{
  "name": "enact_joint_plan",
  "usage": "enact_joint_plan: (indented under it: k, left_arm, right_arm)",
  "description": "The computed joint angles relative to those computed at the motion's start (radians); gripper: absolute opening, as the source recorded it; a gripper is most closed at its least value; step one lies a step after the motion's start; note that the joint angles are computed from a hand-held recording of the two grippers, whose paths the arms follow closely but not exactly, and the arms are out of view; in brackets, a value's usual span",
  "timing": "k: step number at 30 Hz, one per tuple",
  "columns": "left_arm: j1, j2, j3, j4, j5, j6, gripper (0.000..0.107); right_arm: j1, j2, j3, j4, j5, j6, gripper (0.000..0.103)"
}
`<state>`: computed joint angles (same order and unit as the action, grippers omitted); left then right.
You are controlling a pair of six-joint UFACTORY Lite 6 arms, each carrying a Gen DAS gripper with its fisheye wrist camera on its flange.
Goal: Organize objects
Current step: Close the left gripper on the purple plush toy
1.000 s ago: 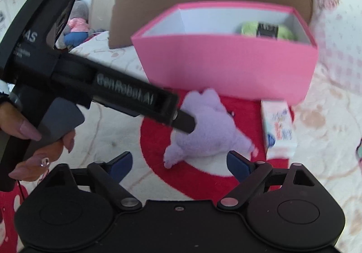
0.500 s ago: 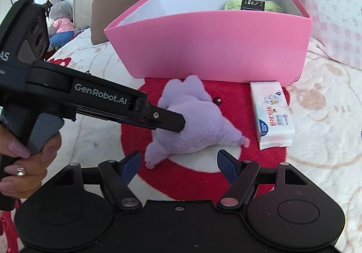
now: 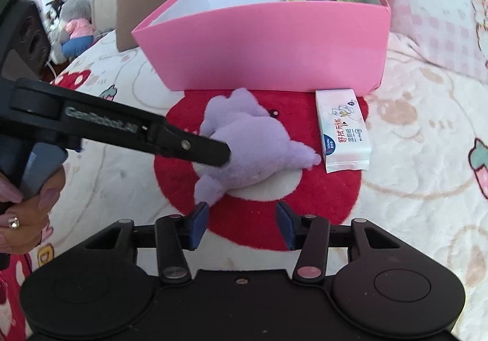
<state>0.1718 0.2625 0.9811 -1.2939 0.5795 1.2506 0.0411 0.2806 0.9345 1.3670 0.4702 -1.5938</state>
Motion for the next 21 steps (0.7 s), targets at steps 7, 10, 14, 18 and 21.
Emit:
enact_joint_plan:
  k: [7,10,14,18,21]
  left_arm:
    - [-0.019,0.006,0.032,0.090,-0.096,-0.047,0.042]
    - [0.006,0.037,0.055,0.063,-0.075,-0.034,0.042]
    - [0.026,0.072,0.090,0.036,-0.055,-0.029,0.042]
    - [0.018,0.090,0.113,0.043,-0.064,-0.036,0.047]
    - [0.022,0.107,0.126,0.020,-0.052,-0.009,0.050]
  right_arm:
    - [0.044,0.166,0.222,-0.197,0.102,0.401,0.074]
    - [0.070,0.197,0.266,-0.171,0.061,0.474,0.074]
    - [0.102,0.176,0.233,-0.170,-0.074,0.465,0.072]
    - [0.072,0.153,0.199,-0.114,-0.063,0.395,0.069]
    - [0.054,0.135,0.170,-0.080,-0.038,0.297,0.060]
